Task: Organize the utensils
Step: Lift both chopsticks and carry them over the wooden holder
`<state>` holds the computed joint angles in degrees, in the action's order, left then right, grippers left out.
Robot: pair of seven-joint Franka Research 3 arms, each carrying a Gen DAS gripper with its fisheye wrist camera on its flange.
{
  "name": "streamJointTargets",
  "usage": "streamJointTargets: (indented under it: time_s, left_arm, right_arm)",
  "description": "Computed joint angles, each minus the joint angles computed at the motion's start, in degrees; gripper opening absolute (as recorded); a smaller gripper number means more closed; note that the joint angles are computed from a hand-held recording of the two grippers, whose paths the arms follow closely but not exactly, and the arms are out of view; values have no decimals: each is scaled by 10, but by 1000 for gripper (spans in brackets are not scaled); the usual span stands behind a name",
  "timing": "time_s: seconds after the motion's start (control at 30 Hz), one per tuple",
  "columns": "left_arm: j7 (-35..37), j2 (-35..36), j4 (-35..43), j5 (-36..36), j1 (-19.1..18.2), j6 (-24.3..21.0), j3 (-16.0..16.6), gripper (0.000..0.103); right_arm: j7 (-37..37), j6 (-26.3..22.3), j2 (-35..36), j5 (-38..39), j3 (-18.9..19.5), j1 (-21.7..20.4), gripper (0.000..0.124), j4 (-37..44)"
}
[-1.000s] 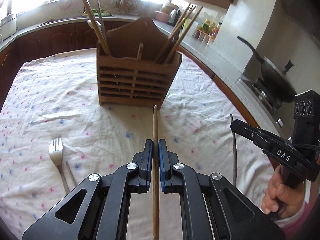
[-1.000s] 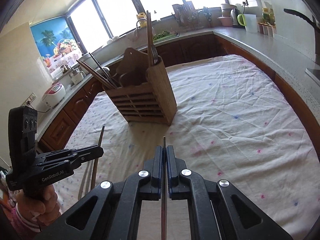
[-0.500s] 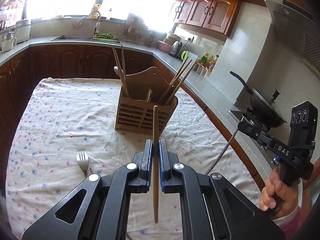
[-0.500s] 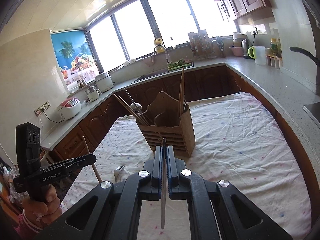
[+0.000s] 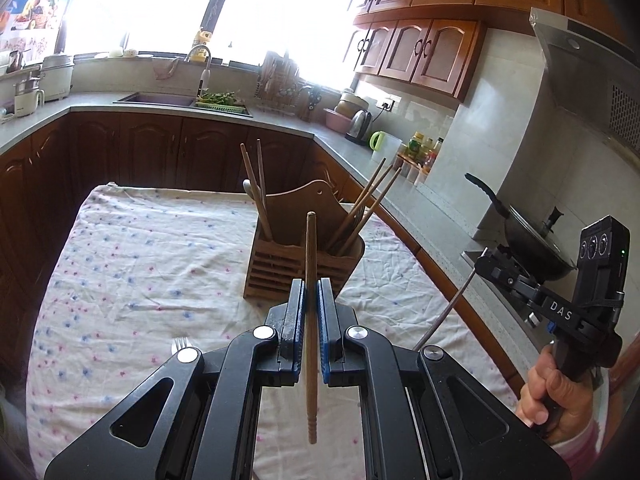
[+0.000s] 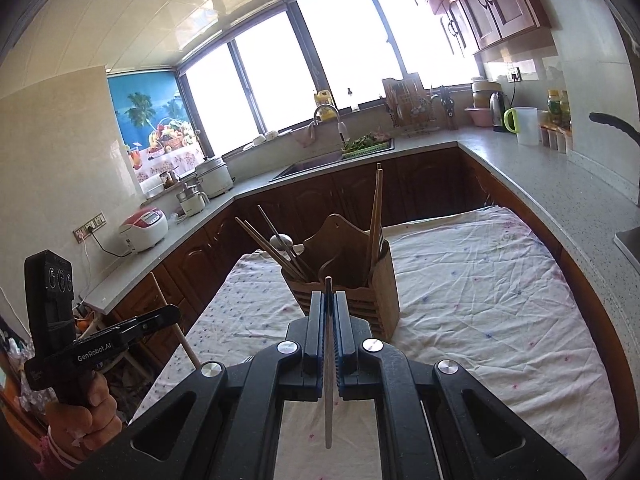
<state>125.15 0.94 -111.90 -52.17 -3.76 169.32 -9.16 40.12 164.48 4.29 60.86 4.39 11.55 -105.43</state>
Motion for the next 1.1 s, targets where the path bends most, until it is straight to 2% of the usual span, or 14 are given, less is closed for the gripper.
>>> streamJointTargets:
  time_s: [0.23,0.43,0.67,0.8,0.97,1.1]
  left_arm:
    - [-6,17,28,9,5,18,-5,5]
    - [-20,50,78,32,23,38,-24,5]
    - [-98,106,163,124,46,65,-45,5]
    - [-153,143,214,200,41,92,-37,5]
    - [-261,208,299,304,-12,110,37,5]
    - [-339,262,363,360,-54,103,103,5]
  right_arm:
    - [10,3,20,-13,4,-3,4,29]
    - [20,9,52,-29,12,-12,4,85]
    - [33,25,102,-49,30,-25,4,175]
    - [55,39,140,-76,40,-31,4,238]
    - [101,57,193,-137,47,-31,4,311]
    - [155,61,229,-204,39,-23,4,351]
